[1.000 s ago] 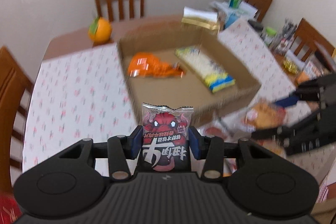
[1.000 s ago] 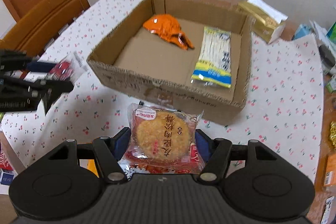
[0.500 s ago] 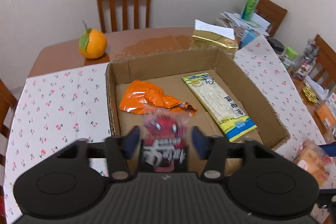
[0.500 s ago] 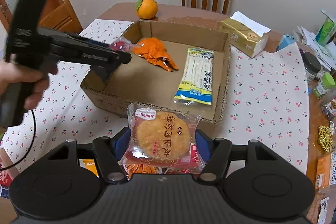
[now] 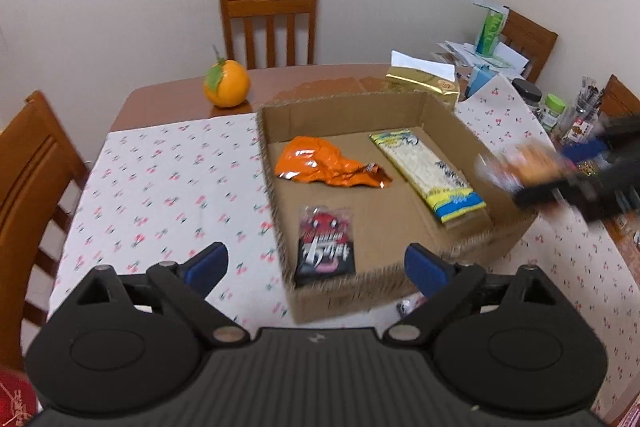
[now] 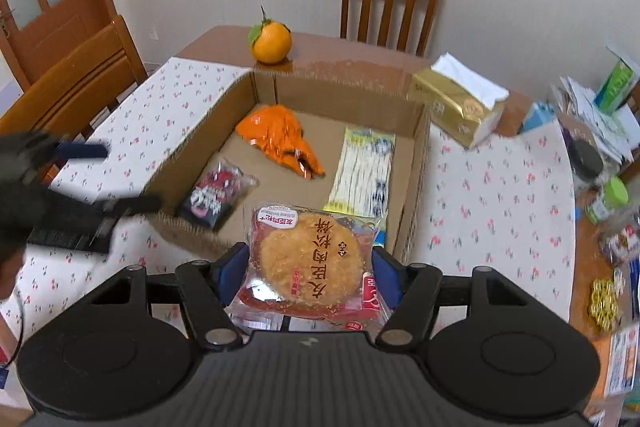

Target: Organize snacks

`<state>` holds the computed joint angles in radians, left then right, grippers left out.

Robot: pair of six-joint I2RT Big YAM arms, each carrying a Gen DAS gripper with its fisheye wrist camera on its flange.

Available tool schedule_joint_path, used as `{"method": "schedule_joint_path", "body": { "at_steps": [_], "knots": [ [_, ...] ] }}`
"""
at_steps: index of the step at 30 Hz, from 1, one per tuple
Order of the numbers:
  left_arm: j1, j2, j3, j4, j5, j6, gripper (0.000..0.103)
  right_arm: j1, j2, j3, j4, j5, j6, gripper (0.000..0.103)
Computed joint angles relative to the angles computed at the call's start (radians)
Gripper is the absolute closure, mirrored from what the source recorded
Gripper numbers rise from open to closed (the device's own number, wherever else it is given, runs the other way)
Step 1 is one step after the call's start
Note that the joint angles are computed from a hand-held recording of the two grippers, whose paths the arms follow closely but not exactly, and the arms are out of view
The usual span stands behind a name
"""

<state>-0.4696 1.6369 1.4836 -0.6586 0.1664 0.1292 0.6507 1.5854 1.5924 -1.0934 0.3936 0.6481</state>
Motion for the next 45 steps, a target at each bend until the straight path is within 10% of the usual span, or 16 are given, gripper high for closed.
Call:
{"method": "schedule_joint_path", "body": {
  "at_steps": [14,19,45],
  "knots": [
    [0.043,-0.073,-0.104,0.015,-0.063,-0.051,0.008,-0.076,0.178,0.153,0.062,-0.085,-0.068,0.031],
    [0.049,-0.067,-0.099,0.003,-0.064,-0.047,0.008,-0.062,0.170,0.122,0.076,-0.069,-0.033,0.000],
    [-0.052,-0.069,-0.162,-0.131,-0.058,0.014,0.008,0.116,-0.029,-0.142,-0.099,0.115,0.226,0.000]
  ]
}}
